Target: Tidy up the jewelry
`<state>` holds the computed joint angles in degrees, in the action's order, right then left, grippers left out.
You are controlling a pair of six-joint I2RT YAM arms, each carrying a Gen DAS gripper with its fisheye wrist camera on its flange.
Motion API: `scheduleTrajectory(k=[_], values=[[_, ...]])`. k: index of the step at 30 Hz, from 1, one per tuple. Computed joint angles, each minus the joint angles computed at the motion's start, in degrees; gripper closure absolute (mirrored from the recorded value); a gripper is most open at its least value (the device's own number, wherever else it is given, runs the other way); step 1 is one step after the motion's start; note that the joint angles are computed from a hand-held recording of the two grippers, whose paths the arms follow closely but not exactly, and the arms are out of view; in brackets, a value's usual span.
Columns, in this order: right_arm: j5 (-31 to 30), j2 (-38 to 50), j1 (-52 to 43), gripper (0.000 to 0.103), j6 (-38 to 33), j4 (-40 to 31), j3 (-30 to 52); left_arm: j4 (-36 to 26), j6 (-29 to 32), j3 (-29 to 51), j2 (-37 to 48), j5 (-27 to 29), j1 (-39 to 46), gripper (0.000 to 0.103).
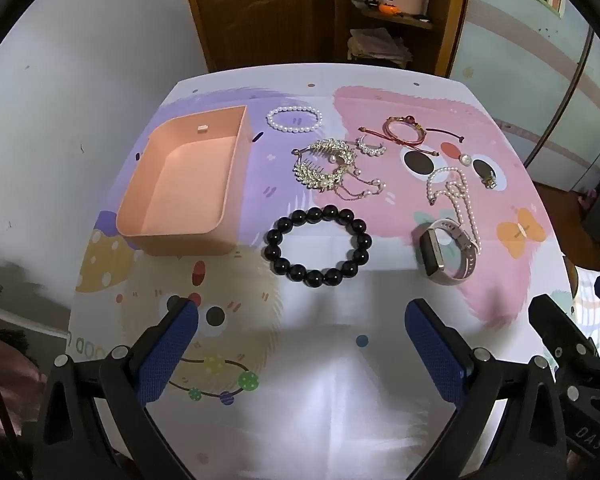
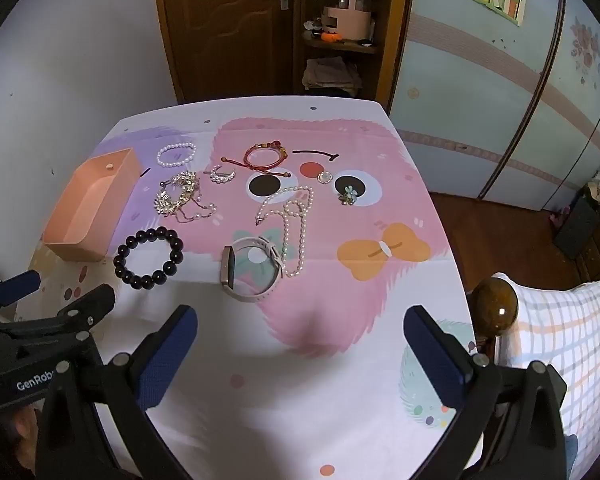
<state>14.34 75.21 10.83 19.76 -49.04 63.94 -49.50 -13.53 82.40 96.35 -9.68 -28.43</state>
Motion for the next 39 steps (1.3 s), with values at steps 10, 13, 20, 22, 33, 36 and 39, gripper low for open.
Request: scheduleTrajectory(k=[10,13,20,22,33,36,39], values=[[2.45,-0.58,0.56,0.0,-0.62,1.53,-0.58,0.55,0.4,0.19,1.06,1.94,0.97,0.001],[2.69,-0.93,0.44,0.0,-1.0,2.29,-1.13,0.53,0.31,0.46,1.47,2.15,0.85,0.001],[1.49,-1.03,-0.72,0.002,-1.46,3.45,-1.54,0.58,-0.56,0.32,1.89,1.92,0.41,0.001],[1.0,-1.08,-1.03,0.005,-1.65,3.56,-1.63,0.41,-0.68,0.61,2.23,2.16,0.49,0.001],[0.0,-0.91,-0.7,0.012,-2.2,4.39,-2.26,0.35,-0.05,1.05,2.68,2.77,0.29,0.001],[-0.22,-0.97,-0.83,0.014,-2.36,4.57,-2.41,0.61,0.1,1.0,2.67,2.86,0.44,0.001],[-0.88,-0.94,-1.02,0.019,-2.43,4.74,-2.55,0.97,-0.08,0.75,2.51,2.75,0.33,0.001]])
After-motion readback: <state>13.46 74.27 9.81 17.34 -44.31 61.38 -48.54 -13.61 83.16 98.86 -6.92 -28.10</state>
